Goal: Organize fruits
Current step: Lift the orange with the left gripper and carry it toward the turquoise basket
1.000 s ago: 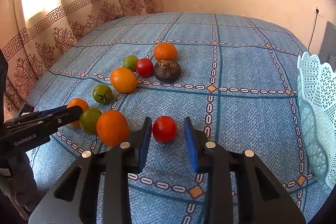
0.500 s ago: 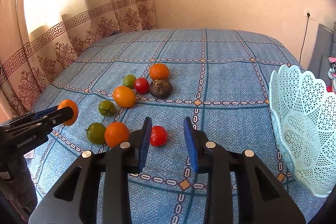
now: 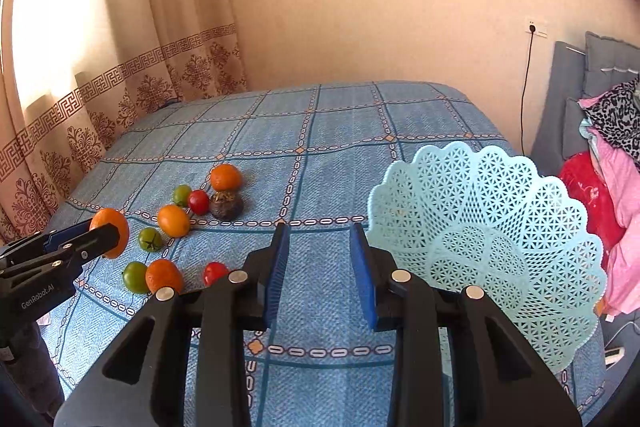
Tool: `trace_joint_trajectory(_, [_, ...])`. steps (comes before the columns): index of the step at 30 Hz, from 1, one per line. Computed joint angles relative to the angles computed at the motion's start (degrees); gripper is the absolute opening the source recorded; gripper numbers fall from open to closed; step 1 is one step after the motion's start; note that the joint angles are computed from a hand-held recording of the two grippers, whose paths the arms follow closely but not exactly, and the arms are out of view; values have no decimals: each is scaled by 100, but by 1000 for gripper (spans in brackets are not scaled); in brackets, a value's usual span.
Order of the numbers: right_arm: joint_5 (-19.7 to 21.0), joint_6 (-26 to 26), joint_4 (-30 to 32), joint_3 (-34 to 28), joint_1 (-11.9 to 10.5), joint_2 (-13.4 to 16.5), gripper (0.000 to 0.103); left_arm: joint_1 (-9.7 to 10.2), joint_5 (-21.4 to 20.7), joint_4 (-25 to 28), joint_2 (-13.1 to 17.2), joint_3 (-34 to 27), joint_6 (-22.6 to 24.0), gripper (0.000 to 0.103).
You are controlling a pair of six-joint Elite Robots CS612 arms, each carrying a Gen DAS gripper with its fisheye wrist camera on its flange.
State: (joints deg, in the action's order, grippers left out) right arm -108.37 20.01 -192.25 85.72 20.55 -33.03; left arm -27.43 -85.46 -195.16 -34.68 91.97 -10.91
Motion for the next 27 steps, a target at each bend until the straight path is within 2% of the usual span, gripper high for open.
trace_joint_trajectory(13, [-597,539,-254,689,-208,-289,32,-351,-251,-39,-6,-223,520,36])
trace_joint_trajectory(19, [-970,614,-243,834,-258,-334,32,-503,-427,66,45,-376,752,36])
trace_joint_trajectory(27, [-1078,765,-244,936,-316,-368,32,-631,-544,212,127,-560,959,36])
